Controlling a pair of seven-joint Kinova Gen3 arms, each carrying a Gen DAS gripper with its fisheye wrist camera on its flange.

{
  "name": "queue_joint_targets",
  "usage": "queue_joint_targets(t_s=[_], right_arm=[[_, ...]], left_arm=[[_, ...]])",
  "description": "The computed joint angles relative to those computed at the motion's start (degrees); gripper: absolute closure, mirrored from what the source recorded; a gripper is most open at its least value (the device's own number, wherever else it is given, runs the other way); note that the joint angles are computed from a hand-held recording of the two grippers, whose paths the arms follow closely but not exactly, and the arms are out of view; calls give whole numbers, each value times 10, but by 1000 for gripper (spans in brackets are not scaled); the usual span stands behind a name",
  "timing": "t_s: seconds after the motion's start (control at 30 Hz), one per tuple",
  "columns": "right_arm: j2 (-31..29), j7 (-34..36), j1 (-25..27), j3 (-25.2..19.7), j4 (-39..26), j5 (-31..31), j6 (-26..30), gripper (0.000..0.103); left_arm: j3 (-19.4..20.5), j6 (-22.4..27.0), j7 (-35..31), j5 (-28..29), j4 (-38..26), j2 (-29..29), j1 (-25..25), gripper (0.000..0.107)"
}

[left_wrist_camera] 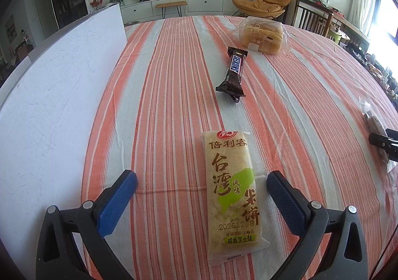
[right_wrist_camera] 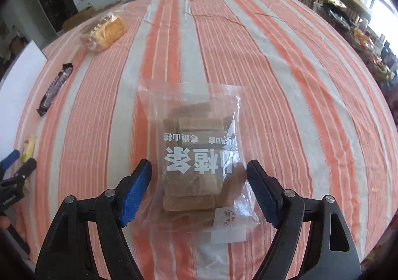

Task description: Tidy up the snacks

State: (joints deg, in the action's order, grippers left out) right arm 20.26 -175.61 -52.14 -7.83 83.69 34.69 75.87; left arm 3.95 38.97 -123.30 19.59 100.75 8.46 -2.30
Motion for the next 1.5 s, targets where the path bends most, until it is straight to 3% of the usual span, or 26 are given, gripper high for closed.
queue_joint_targets(t_s=[0.07, 0.17, 0.27, 1.5], right_arm=[[-3, -47, -6, -2, 16, 19, -7, 12], [-20, -117, -41, 28, 66, 43, -41, 8], [-22, -149, -23, -5, 76, 65, -33, 8], [-13, -161, -23, -16, 65, 73, -18, 8]], left_arm=[[0, -1, 0, 0, 2, -1, 0, 5], [0, -1, -1, 0, 1, -1, 0, 4], [0, -1, 0, 0, 1, -1, 1, 4], [0, -1, 2, -2, 1, 0, 1, 4]])
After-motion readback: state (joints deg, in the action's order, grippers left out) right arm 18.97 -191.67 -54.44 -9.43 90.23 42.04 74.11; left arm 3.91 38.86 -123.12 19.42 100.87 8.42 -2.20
